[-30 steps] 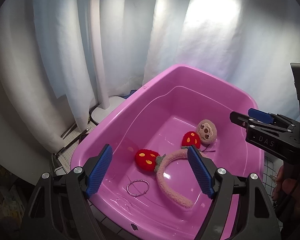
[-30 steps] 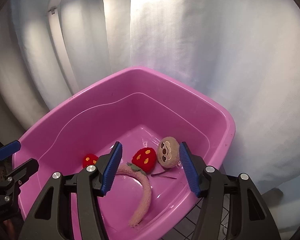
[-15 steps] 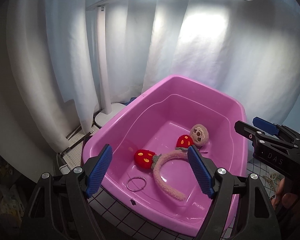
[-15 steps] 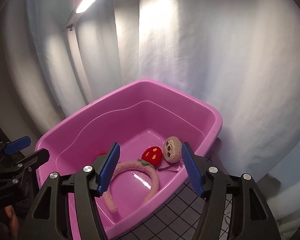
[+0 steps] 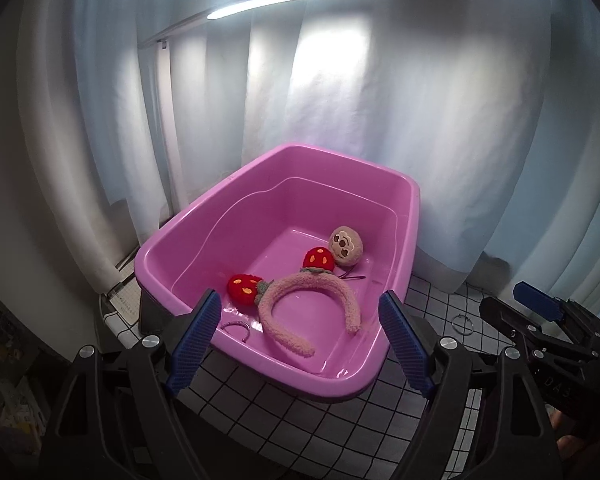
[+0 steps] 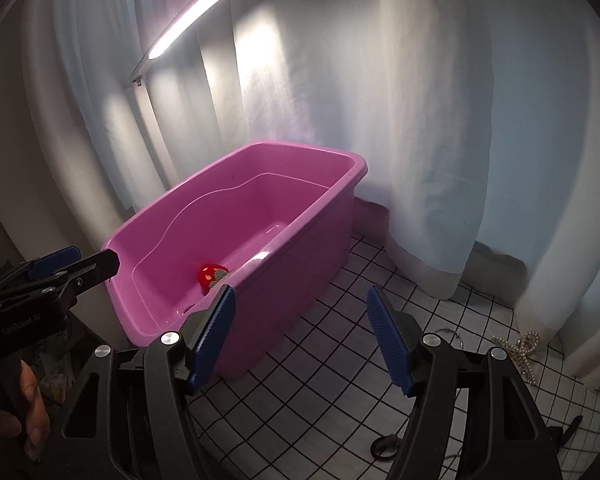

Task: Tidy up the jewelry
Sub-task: 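Withdraw both tools from the tub back over the table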

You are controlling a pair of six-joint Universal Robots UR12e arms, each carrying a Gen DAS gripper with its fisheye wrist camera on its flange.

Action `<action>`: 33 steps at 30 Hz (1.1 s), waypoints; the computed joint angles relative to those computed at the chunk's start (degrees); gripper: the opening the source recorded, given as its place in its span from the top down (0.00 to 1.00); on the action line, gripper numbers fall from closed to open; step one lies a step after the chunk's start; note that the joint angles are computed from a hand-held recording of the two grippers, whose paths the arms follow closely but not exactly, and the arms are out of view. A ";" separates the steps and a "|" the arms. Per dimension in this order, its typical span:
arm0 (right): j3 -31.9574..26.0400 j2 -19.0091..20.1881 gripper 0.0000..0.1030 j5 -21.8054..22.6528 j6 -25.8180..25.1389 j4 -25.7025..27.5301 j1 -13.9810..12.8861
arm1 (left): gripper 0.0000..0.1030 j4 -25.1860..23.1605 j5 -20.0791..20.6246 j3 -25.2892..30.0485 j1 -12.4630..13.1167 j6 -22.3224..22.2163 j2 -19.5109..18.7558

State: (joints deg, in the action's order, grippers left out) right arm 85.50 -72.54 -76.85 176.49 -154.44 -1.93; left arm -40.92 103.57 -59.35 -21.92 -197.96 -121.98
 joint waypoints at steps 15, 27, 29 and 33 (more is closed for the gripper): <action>22.75 -16.73 0.36 -3.67 0.96 -1.93 -9.73 | 0.18 1.01 -2.32 -5.65 -6.61 -0.40 2.38; 29.97 -21.08 0.36 -6.92 8.44 -2.33 -16.07 | 0.17 -3.61 -5.16 -3.91 -9.00 3.63 -0.61; 30.20 -20.78 0.36 -8.55 9.73 -2.89 -16.16 | 0.17 -3.98 -5.87 -2.84 -8.96 5.02 -1.66; 29.58 -19.38 0.36 -10.13 12.47 -2.77 -16.19 | 0.17 -4.58 -7.73 -0.54 -8.62 6.57 -3.77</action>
